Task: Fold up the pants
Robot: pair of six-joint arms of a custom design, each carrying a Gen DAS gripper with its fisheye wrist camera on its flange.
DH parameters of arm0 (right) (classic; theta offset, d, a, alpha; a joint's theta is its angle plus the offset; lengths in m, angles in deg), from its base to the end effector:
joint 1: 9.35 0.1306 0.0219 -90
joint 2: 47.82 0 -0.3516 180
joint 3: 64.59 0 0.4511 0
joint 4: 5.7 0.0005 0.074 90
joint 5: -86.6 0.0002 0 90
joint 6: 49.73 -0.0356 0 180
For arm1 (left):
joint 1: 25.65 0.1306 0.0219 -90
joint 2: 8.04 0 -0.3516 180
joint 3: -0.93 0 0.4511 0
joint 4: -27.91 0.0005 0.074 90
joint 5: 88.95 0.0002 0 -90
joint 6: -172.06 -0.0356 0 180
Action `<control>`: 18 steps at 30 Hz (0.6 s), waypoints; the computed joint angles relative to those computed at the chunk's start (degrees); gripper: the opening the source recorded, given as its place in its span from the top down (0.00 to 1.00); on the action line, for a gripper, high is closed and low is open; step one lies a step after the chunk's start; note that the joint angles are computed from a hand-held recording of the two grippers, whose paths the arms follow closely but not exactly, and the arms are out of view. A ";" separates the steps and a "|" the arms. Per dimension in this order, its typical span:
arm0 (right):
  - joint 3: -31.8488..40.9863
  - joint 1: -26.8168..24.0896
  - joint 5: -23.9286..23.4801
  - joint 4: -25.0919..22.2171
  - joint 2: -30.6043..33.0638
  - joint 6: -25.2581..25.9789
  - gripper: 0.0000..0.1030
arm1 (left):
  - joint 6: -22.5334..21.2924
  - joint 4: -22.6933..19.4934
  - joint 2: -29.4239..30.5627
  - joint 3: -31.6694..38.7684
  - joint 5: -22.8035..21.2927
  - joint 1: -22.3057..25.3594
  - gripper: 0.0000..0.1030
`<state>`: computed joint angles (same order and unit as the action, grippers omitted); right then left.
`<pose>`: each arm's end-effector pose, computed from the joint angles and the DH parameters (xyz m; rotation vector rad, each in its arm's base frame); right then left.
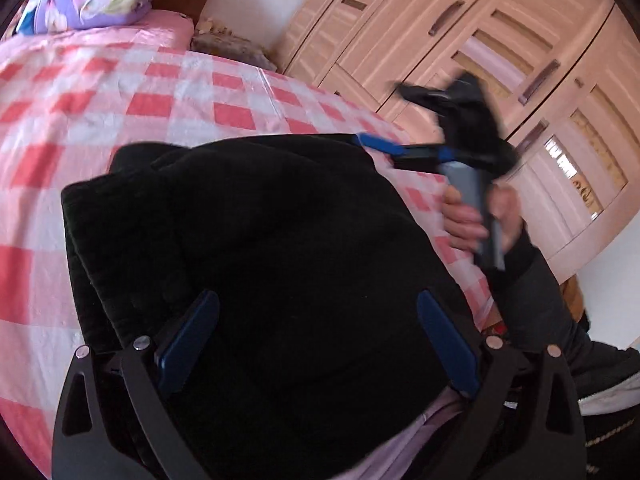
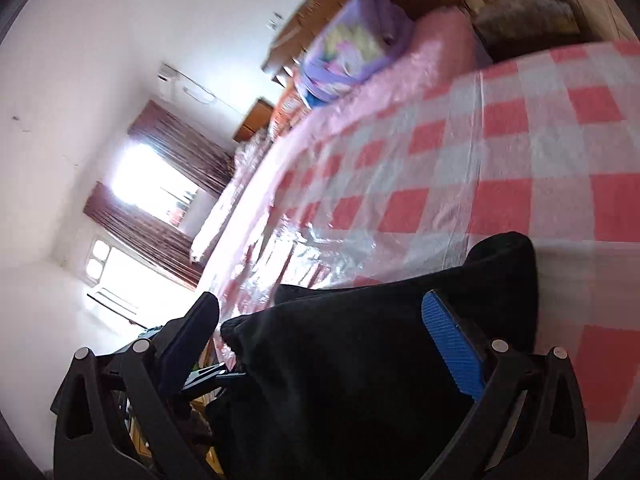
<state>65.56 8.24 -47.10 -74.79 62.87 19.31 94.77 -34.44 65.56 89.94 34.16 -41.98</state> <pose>0.5989 0.2151 0.5337 -0.2892 2.4619 1.2258 0.4054 -0.1396 0.5118 0.3568 2.3879 -0.9272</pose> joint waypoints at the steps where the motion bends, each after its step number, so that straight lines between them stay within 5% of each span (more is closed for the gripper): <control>1: 4.06 1.04 5.10 -3.82 3.57 1.08 0.05 | 1.62 1.97 -1.03 -1.77 4.21 1.76 0.05; 3: 6.34 1.10 8.71 -2.81 4.86 -1.08 0.09 | 1.93 1.17 -2.01 -2.85 6.11 3.64 0.20; 5: 3.31 2.27 19.32 1.80 3.18 -3.78 0.23 | 0.73 0.08 -2.47 -3.23 6.80 4.59 0.33; 9: -1.70 2.83 20.33 6.57 -0.53 -4.48 0.23 | -0.09 -2.04 -2.75 -2.33 5.37 4.43 0.34; 12: -6.01 3.66 26.53 10.44 -5.86 -3.75 0.08 | -0.91 -7.79 -2.69 3.37 -5.25 1.40 0.20; 14: -7.50 4.48 26.97 11.37 -8.91 -2.09 0.07 | -0.31 -3.33 -4.59 4.55 -10.20 0.21 0.01; 18: -9.79 8.84 32.77 6.82 -13.24 7.68 0.05 | 0.32 -3.62 1.41 11.18 -14.61 -1.65 0.02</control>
<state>55.76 17.08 -14.33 -67.96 49.64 26.99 95.09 -38.06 66.97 101.12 19.55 -43.64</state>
